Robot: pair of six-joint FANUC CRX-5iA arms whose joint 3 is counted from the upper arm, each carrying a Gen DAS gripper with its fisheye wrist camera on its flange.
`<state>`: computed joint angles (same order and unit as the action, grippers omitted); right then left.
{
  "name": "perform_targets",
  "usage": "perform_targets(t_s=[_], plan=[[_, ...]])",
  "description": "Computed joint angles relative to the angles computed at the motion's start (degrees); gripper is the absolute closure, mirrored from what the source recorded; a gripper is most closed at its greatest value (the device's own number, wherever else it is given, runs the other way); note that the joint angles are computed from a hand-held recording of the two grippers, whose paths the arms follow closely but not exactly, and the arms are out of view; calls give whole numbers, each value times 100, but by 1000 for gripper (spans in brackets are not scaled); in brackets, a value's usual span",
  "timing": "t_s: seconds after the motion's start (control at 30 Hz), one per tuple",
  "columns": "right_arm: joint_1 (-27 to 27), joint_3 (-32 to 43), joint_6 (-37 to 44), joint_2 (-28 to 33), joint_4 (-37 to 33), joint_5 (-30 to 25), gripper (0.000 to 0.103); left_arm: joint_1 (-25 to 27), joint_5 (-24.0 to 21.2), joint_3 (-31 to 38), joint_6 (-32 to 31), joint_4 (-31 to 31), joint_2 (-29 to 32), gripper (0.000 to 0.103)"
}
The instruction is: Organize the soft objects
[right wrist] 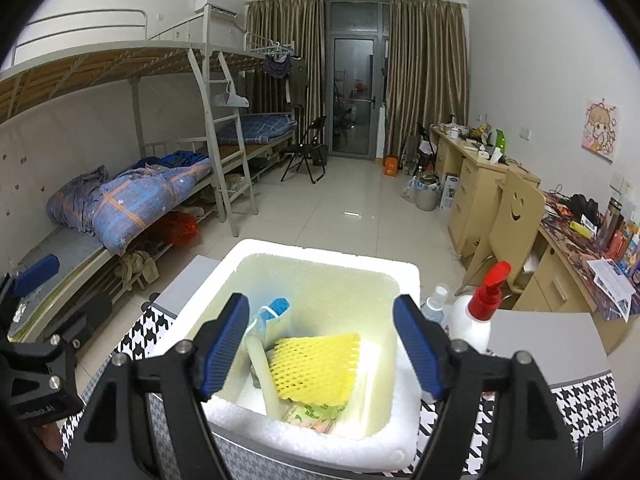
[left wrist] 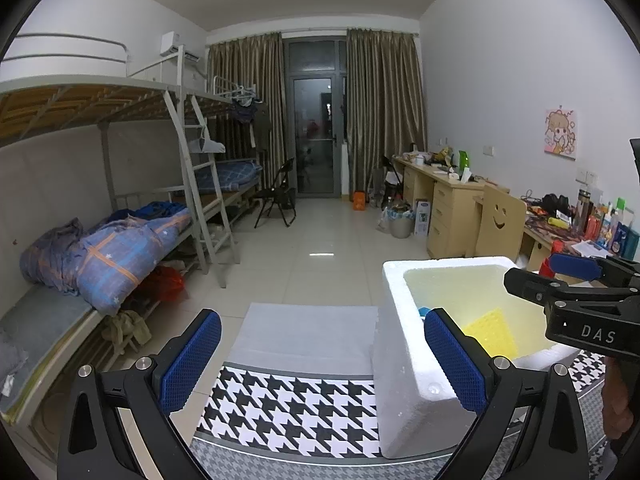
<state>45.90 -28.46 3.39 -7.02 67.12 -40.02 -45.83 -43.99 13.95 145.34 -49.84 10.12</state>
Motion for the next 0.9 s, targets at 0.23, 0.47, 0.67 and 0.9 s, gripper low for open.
perform_targets(t_s=[0.23,0.47,0.67,0.9], plan=[[123,-138,-281,-139,309,-257,12,-158,-85,-10,237,-175,-89,1],[249,-360,-533,-416,403,-441,11,-382,-191,-20,258,-341,-162,1],[448,-588,-692,-671,596,-627,10,-551,-154,-141,289,-412,-302,1],[733,-850,-886,-1052,722,-864,9,-810,-238,-284,341,-548,-482,1]])
